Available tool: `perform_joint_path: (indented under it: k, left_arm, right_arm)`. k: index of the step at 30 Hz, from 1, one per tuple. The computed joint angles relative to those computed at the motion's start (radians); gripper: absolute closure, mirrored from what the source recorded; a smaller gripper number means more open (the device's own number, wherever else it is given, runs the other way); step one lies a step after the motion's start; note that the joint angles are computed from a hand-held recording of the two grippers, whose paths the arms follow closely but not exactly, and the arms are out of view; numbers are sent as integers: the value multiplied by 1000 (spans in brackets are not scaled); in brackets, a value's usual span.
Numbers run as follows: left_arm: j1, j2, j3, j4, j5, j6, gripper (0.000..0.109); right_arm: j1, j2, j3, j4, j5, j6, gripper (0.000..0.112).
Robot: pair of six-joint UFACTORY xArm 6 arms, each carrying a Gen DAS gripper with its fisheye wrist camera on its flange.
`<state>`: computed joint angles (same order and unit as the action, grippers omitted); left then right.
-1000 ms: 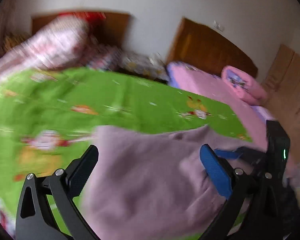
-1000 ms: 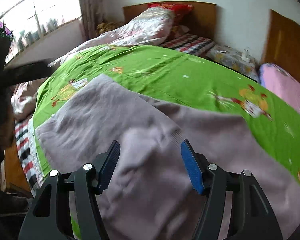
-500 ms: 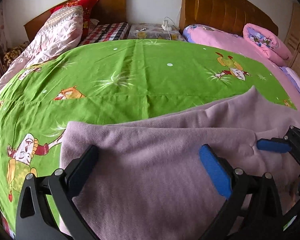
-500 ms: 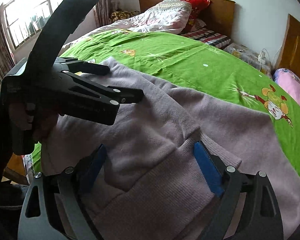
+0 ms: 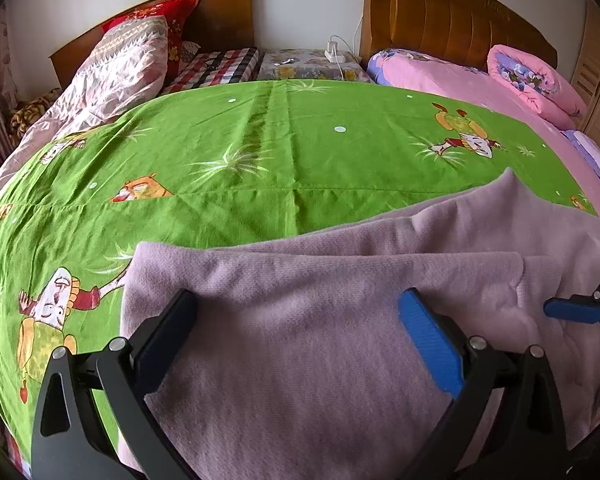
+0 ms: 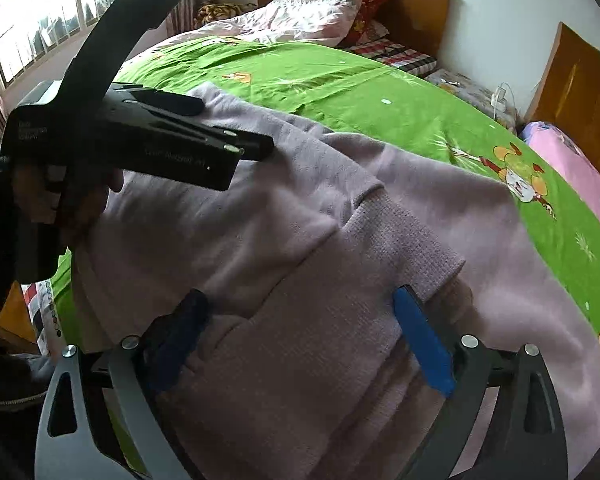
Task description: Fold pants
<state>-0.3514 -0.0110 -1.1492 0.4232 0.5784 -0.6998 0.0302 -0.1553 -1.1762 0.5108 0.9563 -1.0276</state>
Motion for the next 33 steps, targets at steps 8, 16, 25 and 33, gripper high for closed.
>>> perform_joint_path:
  k: [8, 16, 25, 33]
  left_arm:
    - [-61, -85, 15, 67, 0, -145, 7]
    - [-271, 145, -255, -61, 18, 137, 7]
    - [-381, 337, -506, 123, 219, 110, 7]
    - [-442, 475, -655, 47, 169, 221, 7]
  right_arm:
    - [-146, -104, 31, 113, -36, -21, 21]
    - [-401, -46, -9, 42, 60, 136, 21]
    - [-818, 36, -102, 414, 341, 108, 23]
    - [-995, 172, -153, 459, 471, 257, 22]
